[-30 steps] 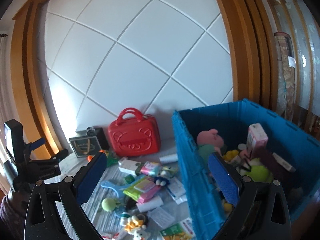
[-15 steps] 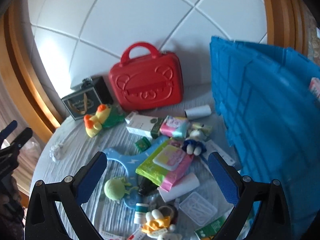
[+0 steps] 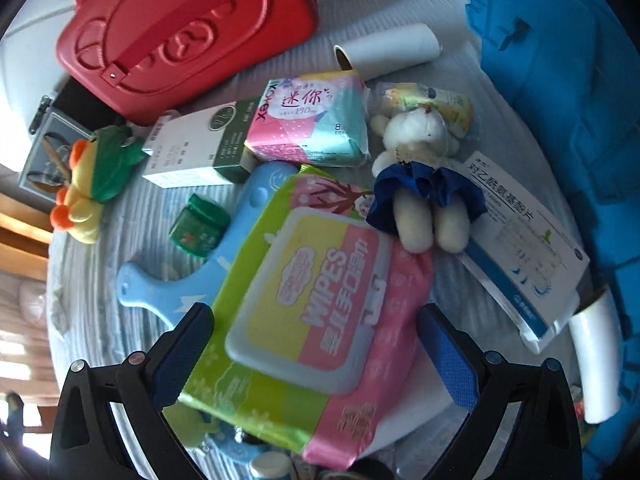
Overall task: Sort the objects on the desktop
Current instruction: 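Grasp the pink-green wipes pack with the right tool while the left grasps the green plush ball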
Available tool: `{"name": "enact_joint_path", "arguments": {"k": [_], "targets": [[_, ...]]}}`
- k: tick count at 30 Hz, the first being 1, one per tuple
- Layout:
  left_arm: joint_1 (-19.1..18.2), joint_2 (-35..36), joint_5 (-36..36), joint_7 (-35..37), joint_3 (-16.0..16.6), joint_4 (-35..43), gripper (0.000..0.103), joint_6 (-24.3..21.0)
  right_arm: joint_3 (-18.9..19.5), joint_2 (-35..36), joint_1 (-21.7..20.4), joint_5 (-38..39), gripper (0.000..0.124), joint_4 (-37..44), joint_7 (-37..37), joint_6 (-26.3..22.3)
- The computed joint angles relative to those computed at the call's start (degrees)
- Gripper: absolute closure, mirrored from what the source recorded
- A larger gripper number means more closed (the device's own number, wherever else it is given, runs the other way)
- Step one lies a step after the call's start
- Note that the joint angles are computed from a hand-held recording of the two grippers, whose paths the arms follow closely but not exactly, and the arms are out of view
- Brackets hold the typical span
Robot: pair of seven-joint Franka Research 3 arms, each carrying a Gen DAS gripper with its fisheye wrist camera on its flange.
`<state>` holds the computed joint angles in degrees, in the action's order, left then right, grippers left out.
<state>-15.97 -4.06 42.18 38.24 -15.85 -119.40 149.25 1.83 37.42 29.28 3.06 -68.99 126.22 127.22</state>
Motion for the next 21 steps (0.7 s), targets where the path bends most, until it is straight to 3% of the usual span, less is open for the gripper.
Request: {"name": "enact_joint_path", "arguments": {"k": [3,7,10,14,16,17,18,19,21], "targets": [[-0.9,3.3,-4.5,6.5,0.1,-0.4,0.000,2.9,-0.1,1.6,-0.2,0.3,0.021,2.2,0.6,-0.7],[-1.9,7.8,-10.0,7.9,0.4,0.6,0.000,2.3,0.0,2.2,-0.4,0.8,0.021,3.1,0.8,-1.2],[-2.1,9.9,-16.7,11.1,0.3,0.2,0.000,3.7,0.1,1.9,-0.5,1.1,0.021,2.4,0.5,-0.5],[-2.6,11.3,-18.1,11.1,0.8,-0.1,0.000,6.3,-0.3,2.0,0.0,0.3,0.021,2.5,0.6,-0.3],[-1.8,12.2,-24.0,14.5,-0.1,-0.6,0.002,7.6,-0.9,2.9,0.6,-0.8,0.021,3.8,1.2,-0.9],[-1.6,12.7,-27.0,16.8,-0.7,-0.5,0.004,7.1,-1.2,3.8,1.0,-1.4,0.021,5.2,1.9,-1.8],[-2.3,13.3,-26.6,17.5,-0.7,0.0,0.013,5.4,-1.4,5.0,1.4,-1.8,0.021,7.3,2.7,-3.2],[-3.6,12.8,-22.2,14.4,0.5,-0.9,0.014,6.9,-1.3,6.1,1.4,-1.8,0.021,9.0,2.8,-4.4],[-3.8,12.4,-22.1,13.6,0.7,-0.9,0.024,7.1,-1.3,7.7,1.5,-2.1,0.021,11.2,2.4,-5.2]]}}
